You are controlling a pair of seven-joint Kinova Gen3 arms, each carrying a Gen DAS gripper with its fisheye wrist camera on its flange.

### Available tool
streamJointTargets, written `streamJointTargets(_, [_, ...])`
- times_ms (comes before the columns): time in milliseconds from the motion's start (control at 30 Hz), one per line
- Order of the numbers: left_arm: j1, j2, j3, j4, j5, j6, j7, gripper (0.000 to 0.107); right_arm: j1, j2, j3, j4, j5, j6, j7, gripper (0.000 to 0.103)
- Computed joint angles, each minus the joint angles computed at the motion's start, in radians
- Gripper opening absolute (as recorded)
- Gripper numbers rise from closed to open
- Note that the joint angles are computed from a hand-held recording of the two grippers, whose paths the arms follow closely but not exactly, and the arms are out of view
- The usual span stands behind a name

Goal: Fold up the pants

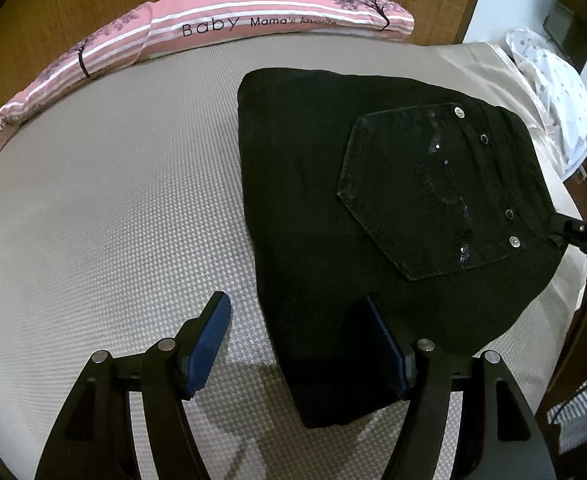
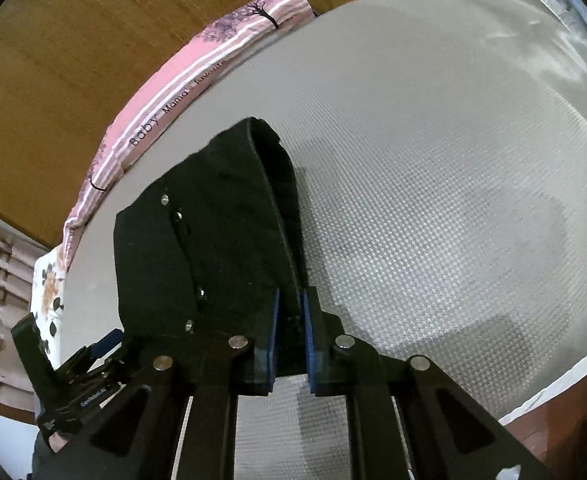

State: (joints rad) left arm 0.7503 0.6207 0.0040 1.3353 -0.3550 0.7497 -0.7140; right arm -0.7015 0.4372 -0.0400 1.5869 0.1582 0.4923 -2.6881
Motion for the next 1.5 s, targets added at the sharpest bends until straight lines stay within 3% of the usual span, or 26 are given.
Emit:
streamJointTargets(167, [0.004, -0.006, -0.008, 0.017, -0.003, -0.021, 0.018, 0.071, 0.023, -0.001, -0.016, 0.005, -0.031, -0.012, 0.016, 0.012])
streamJointTargets(300, [-0.006, -0.012, -0.001, 0.026, 0.006, -0.03, 0.022, 0.072, -0.021, -0.002, 0.026, -0.01, 0.002, 0.025, -0.037, 0.03])
streamJointTargets(400, [-0.019, -0.016, 0.008, 0.023, 0.02, -0.029, 0.015, 0.072, -0.01, -0.012, 0.016, -0.003, 0.007, 0.015, -0.053, 0.036])
streamJointTargets(533, [-0.051, -0.042, 0.02, 0.044, 0.052, -0.064, 0.002, 0.072, -0.005, -0.018, 0.044, -0.009, -0.068, 0.008, 0.036, 0.045])
streamJointTargets(667, [-0.101, -0.083, 0.032, 0.104, 0.095, -0.153, -0.012, 0.072, 0.163, 0.0, -0.109, -0.014, -0.161, -0.054, 0.199, 0.058])
streamJointTargets(867, [-0.26, -0.077, 0.128, 0.123, 0.279, -0.189, -0.13, 0.072, 0.408, 0.09, -0.342, -0.049, -0.31, -0.074, 0.443, 0.06])
streamJointTargets(1067, [-0.32, -0.053, 0.166, 0.109, 0.402, -0.204, -0.241, 0.072, 0.472, 0.15, -0.386, -0.077, -0.474, -0.058, 0.684, 0.062])
streamJointTargets(1200, [-0.342, -0.036, 0.185, 0.089, 0.453, -0.204, -0.31, 0.072, 0.577, 0.198, -0.505, -0.075, -0.545, -0.086, 0.847, 0.062])
streamJointTargets(1400, [-0.366, -0.009, 0.21, 0.052, 0.514, -0.187, -0.395, 0.072, 0.608, 0.259, -0.533, -0.15, -0.626, -0.003, 1.027, 0.063])
streamJointTargets(1500, [-0.429, 0.028, 0.279, 0.014, 0.604, -0.162, -0.483, 0.072, 0.618, 0.303, -0.552, -0.198, -0.668, 0.036, 1.107, 0.063])
